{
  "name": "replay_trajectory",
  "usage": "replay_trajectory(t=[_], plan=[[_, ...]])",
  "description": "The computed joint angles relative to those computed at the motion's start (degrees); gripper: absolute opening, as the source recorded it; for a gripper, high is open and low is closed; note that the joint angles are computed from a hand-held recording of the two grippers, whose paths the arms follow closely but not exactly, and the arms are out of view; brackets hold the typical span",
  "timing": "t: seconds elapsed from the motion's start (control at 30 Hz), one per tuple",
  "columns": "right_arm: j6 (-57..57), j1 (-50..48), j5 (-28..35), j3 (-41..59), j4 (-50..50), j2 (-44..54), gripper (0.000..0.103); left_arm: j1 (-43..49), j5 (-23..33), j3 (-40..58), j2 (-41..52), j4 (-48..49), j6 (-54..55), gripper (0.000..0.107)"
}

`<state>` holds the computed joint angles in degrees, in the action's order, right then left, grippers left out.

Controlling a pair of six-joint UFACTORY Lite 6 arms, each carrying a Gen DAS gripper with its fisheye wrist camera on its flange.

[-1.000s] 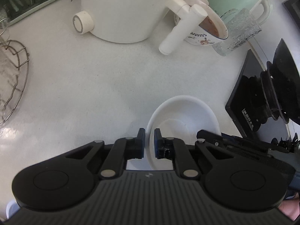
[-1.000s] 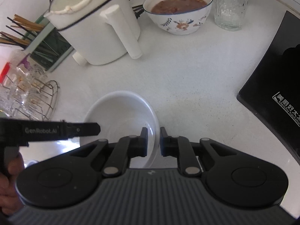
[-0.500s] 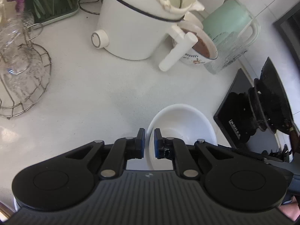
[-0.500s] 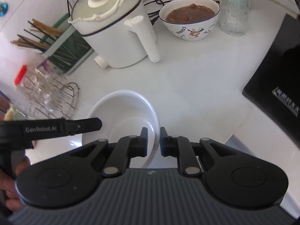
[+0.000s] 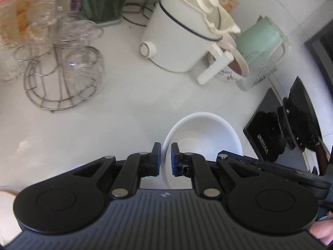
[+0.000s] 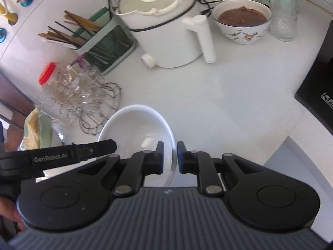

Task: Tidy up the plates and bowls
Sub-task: 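Lift the white ceramic bowl and carry it toward the plate stack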

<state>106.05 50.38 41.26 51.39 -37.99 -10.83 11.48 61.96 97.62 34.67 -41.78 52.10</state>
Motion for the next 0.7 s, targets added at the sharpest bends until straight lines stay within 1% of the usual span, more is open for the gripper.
replay_trajectory(t=[0.13,0.27,0.57,0.7], plan=[[3.2,3.4,2.1,5.2,-1.8,4.1,0.016,3.9,1.7,0.2,-1.0,-0.1,1.3,0.012],[2.9,5.4,2.7,10.2,-2.3,8.3,0.016,8.0,3.7,1.5,-0.9,-0.3,1.9,0.012],[-0.5,7.2,0.8,19.2,0.4,17.9,0.017,13.8,5.6,4.2,0.7,0.4,3.0,0.012],[-1.7,5.8,-1.2,21.0,1.6,19.9,0.017,14.3,4.1,4.3,1.3,1.1,3.2,0.012]])
